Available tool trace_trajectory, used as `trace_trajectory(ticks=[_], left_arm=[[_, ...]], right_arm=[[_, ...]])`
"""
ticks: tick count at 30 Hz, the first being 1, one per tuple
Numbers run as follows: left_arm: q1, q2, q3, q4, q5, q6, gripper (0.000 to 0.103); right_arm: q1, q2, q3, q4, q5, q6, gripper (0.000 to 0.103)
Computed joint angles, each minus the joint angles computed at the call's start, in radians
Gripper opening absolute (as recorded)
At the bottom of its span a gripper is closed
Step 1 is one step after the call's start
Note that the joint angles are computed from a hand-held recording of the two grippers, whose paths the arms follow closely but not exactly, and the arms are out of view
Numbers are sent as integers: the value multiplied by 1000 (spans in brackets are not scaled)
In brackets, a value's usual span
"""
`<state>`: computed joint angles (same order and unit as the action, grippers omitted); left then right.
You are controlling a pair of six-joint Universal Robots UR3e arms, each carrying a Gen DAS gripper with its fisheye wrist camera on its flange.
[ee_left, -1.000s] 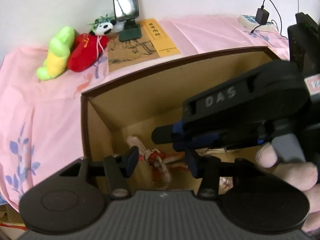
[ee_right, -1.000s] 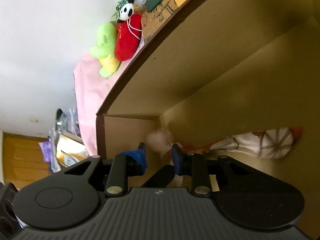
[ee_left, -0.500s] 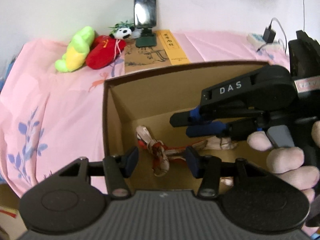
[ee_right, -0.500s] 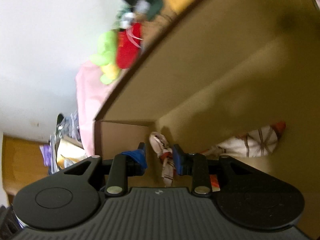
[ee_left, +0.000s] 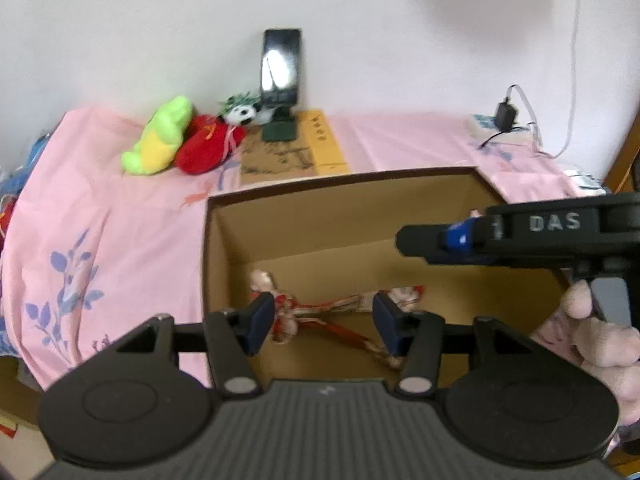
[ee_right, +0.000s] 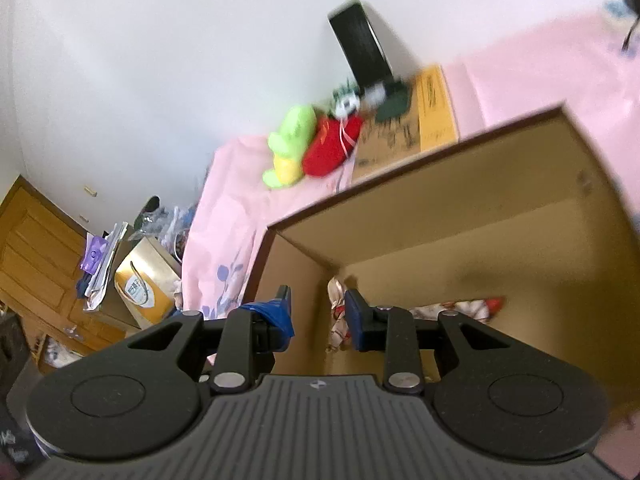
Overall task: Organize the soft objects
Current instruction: 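Move the right gripper back to the pile and grasp the green plush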
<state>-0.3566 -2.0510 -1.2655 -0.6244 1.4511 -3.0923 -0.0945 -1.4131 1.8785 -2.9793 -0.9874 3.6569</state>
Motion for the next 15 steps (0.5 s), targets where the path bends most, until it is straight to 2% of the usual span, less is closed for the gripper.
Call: trace_trajectory(ticks=[4,11,15], left_arm=[[-31,17,-14,22,-16,-4,55],[-97,-17,13,46,-27,-24,60],[-138,-58,63,16,-55,-26,60]], right_arm=[[43,-83,58,-42,-162,-55,14],[86,-222,230,-100,-383,-167,15],[37,-352,359,-80,-383,-192,15]])
